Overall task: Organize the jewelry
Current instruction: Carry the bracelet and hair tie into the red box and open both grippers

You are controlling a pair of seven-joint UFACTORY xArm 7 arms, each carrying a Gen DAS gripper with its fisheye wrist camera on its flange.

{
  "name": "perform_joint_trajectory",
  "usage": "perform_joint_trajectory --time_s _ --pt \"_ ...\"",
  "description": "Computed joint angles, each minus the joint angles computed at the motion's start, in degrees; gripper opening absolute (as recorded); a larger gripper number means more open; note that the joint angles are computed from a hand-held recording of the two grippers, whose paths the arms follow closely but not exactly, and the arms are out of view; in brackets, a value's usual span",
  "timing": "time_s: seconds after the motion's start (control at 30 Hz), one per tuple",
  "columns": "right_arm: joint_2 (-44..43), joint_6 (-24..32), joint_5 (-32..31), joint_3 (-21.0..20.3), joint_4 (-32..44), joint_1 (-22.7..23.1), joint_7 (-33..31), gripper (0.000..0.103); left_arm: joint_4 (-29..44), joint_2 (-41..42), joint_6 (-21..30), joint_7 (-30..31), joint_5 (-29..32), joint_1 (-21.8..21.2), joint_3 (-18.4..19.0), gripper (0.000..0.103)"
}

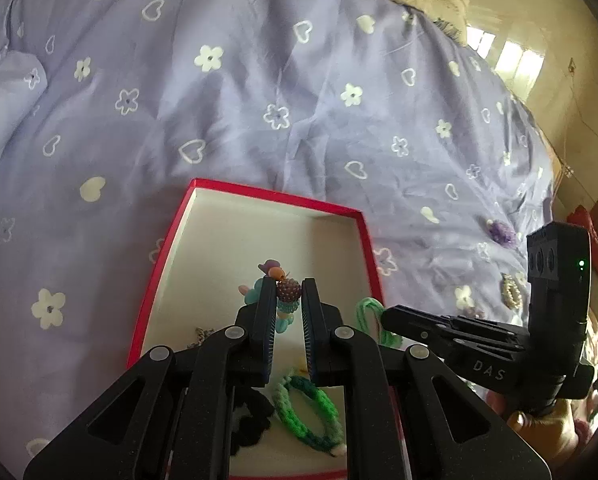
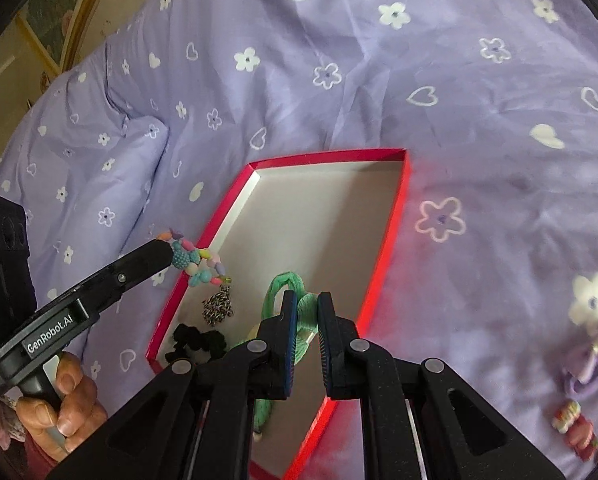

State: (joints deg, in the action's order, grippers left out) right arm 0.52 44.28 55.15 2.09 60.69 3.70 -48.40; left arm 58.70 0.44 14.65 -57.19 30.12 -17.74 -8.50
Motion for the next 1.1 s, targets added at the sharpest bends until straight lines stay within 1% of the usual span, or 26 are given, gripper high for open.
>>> perform_joint_trajectory --time_s 0.13,0.4,0.6,0.67,0.83,1.0,1.1 --pt "2.87 -1.16 -1.69 1.14 1.93 0.77 1.22 0.010 0.35 2.17 -0.43 1.13 -1.49 0.14 0.74 0.011" --pt "7.02 -3.05 -6.55 3.01 4.40 0.93 3.82 0.010 -1.17 3.72 -0.14 -0.13 -1.19 -0.71 2.50 0.011" --pt "7.66 -3.95 -9.23 3.91 4.80 0.87 4.42 0.010 -1.90 4.23 1.42 -1.00 -1.61 -0.78 2.98 0.011" --pt "7.78 -4.29 -10.15 4.11 4.90 1.03 4.71 0.010 -1.68 4.47 2.88 -1.81 -0.74 -1.04 3.12 0.011" --pt "7.92 -5.09 -12.37 4.54 4.87 1.48 4.86 0.012 -1.60 4.58 4.24 -2.84 0.42 -1.26 3.20 0.011" --pt "8.03 -5.52 -12.86 4.80 4.96 1.64 5.16 0.014 -1.55 4.38 5.14 -2.37 -0.26 -1.12 2.90 0.011" --pt "8.12 -5.29 -12.61 4.84 5.07 1.54 5.19 0.015 -1.10 4.13 6.94 -3.00 0.58 -1.41 2.72 0.011"
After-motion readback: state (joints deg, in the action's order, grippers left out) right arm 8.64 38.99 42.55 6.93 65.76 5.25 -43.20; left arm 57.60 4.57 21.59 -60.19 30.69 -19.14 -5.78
